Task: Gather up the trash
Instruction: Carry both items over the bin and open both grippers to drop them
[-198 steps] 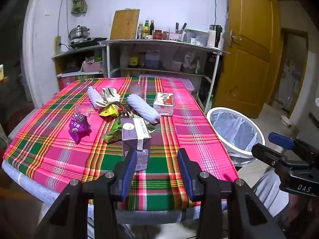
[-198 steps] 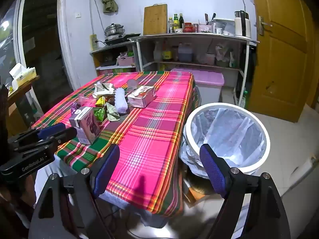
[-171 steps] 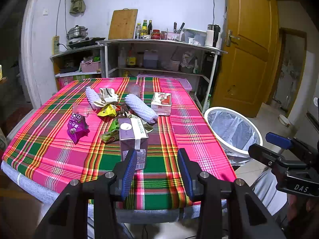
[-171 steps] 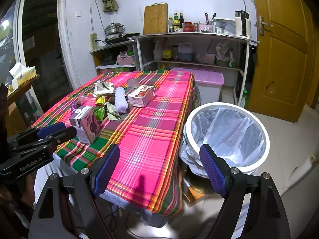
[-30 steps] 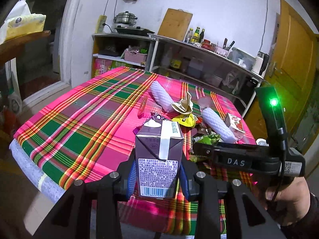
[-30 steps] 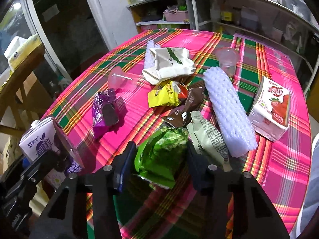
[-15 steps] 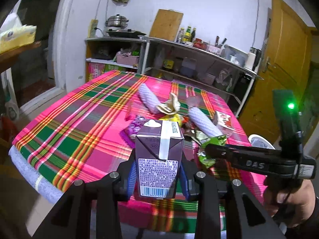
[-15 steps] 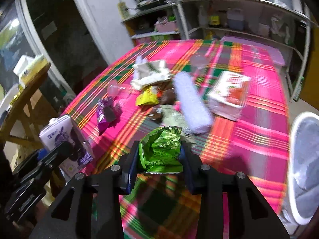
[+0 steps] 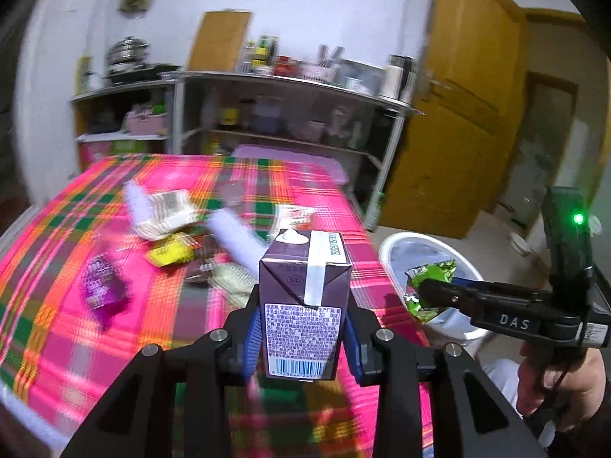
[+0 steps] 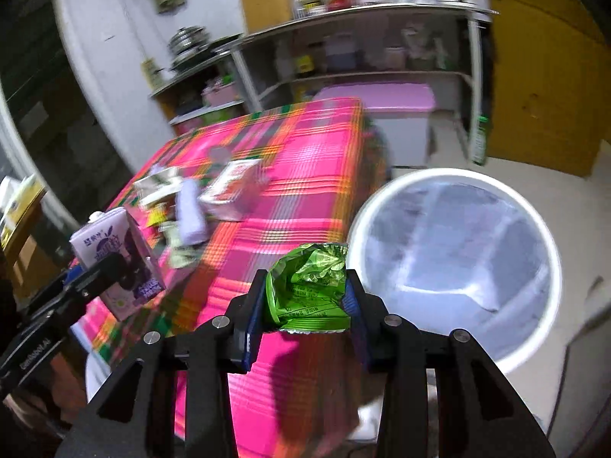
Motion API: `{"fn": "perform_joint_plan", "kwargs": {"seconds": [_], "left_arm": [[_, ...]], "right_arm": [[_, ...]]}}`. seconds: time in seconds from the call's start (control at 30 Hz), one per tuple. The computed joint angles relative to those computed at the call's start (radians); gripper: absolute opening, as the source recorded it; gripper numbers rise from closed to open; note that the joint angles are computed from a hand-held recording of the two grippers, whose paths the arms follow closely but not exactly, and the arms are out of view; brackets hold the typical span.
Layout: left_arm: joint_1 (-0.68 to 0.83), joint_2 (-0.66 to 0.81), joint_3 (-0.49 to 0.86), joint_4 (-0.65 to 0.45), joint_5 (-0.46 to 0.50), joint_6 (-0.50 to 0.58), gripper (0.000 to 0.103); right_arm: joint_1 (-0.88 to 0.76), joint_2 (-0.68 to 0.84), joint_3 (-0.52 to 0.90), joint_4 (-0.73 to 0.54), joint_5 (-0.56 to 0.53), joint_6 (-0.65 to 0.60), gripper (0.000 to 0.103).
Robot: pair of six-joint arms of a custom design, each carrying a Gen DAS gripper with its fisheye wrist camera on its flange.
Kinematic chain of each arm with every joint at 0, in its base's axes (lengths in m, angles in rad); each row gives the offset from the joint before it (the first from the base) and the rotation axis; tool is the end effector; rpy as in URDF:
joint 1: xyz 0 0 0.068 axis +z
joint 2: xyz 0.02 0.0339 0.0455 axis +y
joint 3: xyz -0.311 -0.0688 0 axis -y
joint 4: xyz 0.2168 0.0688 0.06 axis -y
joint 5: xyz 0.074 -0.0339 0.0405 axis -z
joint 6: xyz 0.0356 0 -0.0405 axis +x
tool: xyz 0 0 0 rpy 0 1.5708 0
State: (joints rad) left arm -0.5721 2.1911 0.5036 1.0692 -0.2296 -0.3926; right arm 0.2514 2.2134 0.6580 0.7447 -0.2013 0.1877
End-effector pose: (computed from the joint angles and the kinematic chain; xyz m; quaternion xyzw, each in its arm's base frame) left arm 0.2765 -0.1684 0.0813 0.0268 0.8840 -0.1211 0.4507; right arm 0.3321 0.0926 0.0677 -0.0667 0.9223 0.1715 0.3399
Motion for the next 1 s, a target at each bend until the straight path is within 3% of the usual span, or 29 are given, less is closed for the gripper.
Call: {"fn": "perform_joint_plan", "kwargs": {"seconds": [0.27, 0.67, 1.0], "left_arm": [[-0.091, 0.047, 0.274, -0.241, 0.074, 0.05, 0.037], [-0.13, 0.22, 0.684, -0.56, 0.187, 0.091, 0.037], [-0.119, 0.371, 0.986, -0.795, 0.265, 0.102, 0.037]], "right_arm": [[-0.167, 0.046, -0.029, 0.038, -0.028, -0.029, 0.04], [-0.298, 0.177, 0.076, -0.036, -0.066, -0.074, 0.041], [-0.332, 0.211, 0.118, -0.075, -0.071, -0.104, 0.051]]}}
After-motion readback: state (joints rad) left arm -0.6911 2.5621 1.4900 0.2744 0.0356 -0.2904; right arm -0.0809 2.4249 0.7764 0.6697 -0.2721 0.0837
